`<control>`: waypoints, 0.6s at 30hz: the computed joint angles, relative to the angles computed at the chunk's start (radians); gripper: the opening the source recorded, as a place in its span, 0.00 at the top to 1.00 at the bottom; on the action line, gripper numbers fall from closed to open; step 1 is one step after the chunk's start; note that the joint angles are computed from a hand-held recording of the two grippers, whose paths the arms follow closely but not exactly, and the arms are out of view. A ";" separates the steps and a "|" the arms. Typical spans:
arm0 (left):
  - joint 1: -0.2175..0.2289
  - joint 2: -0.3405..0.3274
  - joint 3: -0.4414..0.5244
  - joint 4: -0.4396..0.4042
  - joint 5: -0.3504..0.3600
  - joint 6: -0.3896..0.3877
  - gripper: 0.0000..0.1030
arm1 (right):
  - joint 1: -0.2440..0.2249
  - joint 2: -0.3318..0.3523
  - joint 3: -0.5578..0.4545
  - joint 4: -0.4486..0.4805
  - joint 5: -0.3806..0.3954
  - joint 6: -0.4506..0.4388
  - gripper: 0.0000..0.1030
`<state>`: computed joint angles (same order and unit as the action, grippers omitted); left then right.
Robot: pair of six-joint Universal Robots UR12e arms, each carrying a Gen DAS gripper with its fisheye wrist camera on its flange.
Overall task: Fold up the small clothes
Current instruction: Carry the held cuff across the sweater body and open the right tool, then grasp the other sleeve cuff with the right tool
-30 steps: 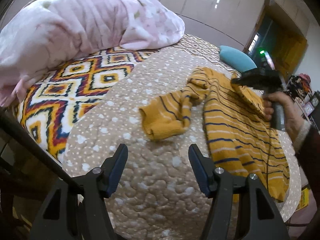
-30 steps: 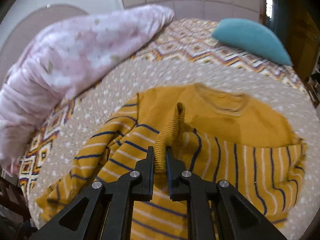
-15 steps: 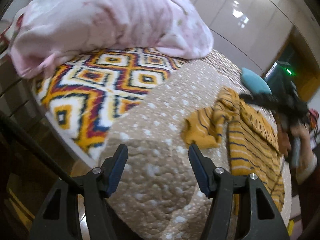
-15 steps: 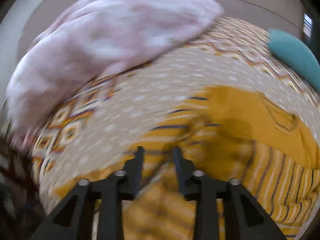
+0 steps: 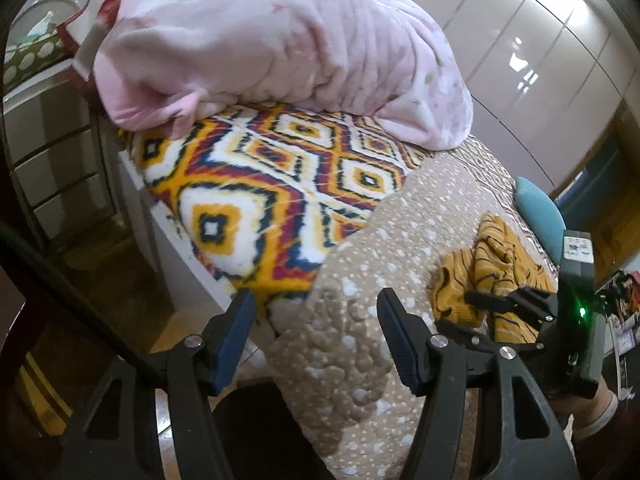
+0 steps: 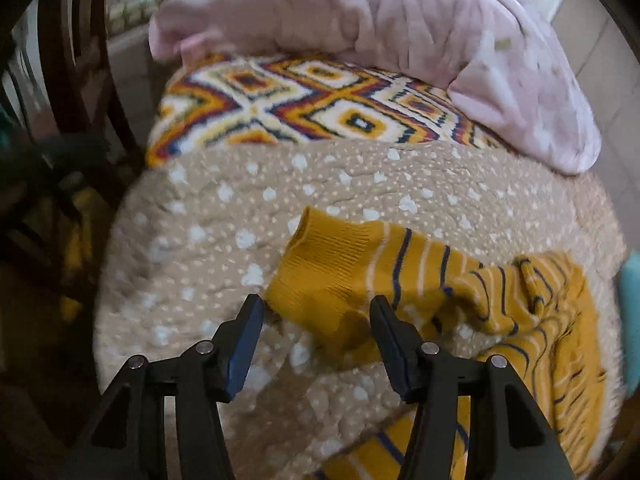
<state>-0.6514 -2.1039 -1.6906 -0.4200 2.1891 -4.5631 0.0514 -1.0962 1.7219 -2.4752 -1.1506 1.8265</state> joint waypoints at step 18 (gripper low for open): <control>-0.005 -0.054 0.115 -0.006 -0.039 0.146 0.39 | -0.235 0.083 -0.310 -0.082 0.270 0.730 0.90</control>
